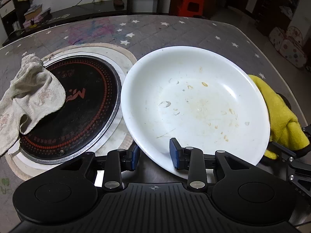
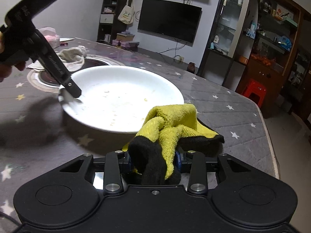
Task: Clean bowl
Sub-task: 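Hold the bowl rim with the left gripper while the right gripper brings the cloth to the bowl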
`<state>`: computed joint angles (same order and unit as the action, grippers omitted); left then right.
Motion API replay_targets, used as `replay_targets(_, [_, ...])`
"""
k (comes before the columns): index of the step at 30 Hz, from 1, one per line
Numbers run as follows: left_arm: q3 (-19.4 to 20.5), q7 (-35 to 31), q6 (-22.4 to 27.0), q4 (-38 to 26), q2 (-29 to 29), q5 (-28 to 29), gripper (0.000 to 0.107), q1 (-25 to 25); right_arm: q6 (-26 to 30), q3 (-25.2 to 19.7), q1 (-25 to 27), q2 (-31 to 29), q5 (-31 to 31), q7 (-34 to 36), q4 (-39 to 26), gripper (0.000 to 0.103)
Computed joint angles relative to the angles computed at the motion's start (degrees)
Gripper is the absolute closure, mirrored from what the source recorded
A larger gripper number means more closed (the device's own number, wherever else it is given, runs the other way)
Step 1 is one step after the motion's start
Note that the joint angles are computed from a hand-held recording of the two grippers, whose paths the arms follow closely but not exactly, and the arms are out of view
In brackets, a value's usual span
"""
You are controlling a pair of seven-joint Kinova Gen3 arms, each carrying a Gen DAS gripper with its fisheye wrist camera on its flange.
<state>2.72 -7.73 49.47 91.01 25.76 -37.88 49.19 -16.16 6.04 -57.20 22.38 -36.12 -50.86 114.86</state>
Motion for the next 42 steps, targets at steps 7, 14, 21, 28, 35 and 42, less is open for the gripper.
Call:
replay_targets(7, [1.0,-4.3,-1.4,1.5,-1.0,0.0,0.072,-1.0,-1.6,-3.1,2.3,-0.7,1.0,-2.1,1.4,0.063])
replay_targets(14, [1.0,-8.7,-1.9,1.5,-0.8,0.0,0.07,-1.8,-1.1,-3.5,4.7,1.2,2.7,-5.5,-1.1,0.063])
replay_targets(21, [0.6,-13.9,-1.0,-0.4,0.4,0.4,0.068,-2.5,-0.5,-2.0,5.3,3.5,3.7,-7.9,-3.6,0.063])
replay_targets(28, [-0.2,-15.9,-1.1,-1.1,0.9,1.2,0.067,-2.6,2.1,1.2,4.6,4.1,5.0,-10.3,-5.4,0.049])
replay_targets(35, [-0.6,-15.4,-1.2,-0.9,0.9,0.8,0.065,-2.0,0.0,3.4,1.8,0.8,3.1,-11.2,-1.1,0.036])
replay_targets(42, [-0.8,-12.5,-0.1,-1.5,1.0,1.3,0.066,-1.3,-4.6,-3.1,6.8,-1.2,1.5,-11.4,0.0,0.036])
